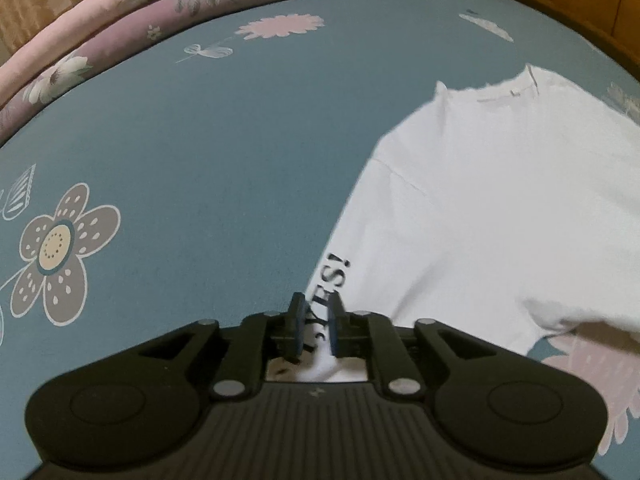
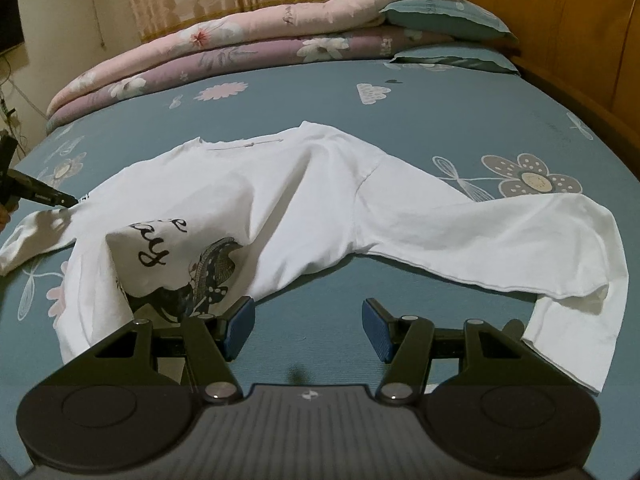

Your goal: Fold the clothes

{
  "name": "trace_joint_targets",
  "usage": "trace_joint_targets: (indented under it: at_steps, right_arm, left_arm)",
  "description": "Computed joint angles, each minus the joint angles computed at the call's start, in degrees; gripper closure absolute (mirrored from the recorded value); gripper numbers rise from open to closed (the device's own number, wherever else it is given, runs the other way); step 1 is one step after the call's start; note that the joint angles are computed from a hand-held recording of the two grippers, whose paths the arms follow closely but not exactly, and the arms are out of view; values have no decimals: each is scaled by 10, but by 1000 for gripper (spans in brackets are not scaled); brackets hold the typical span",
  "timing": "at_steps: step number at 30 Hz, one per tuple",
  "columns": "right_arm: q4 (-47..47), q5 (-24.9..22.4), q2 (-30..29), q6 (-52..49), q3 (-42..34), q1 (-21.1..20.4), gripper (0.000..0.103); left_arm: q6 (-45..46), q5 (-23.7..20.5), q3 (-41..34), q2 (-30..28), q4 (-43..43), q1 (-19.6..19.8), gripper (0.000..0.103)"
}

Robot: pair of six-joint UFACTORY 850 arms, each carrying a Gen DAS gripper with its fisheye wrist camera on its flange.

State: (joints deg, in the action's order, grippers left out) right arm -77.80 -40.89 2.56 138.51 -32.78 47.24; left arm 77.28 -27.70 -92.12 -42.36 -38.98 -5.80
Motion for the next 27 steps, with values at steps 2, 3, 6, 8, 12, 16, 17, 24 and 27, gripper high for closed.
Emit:
trace_joint_targets:
  at_steps: [2, 3, 6, 8, 12, 16, 17, 24, 27]
  right_arm:
    - [-3, 0, 1, 6, 1, 0, 39]
    - [-5, -2, 1, 8, 1, 1, 39]
    - [-6, -4, 0, 9, -1, 2, 39]
    - [-7, -4, 0, 10, -1, 3, 39]
    - [2, -8, 1, 1, -1, 6, 39]
    - [0, -7, 8, 9, 5, 5, 39]
    - [-1, -6, 8, 12, 6, 4, 39]
    - [-14, 2, 1, 22, 4, 3, 39]
    - [-13, 3, 0, 19, 2, 3, 39]
  left_arm:
    - [6, 1, 8, 6, -3, -3, 103]
    - [18, 12, 16, 11, -7, -5, 103]
    - [36, 53, 19, 16, -49, -9, 103]
    - [22, 74, 3, 9, -66, -11, 103]
    - [-48, 25, -41, -13, -29, -8, 103]
    - [8, -35, -35, -11, -59, 3, 84]
    - [10, -32, -30, -9, -49, 4, 79]
    - [6, 8, 7, 3, -11, 7, 75]
    - [18, 30, 31, 17, -17, 2, 91]
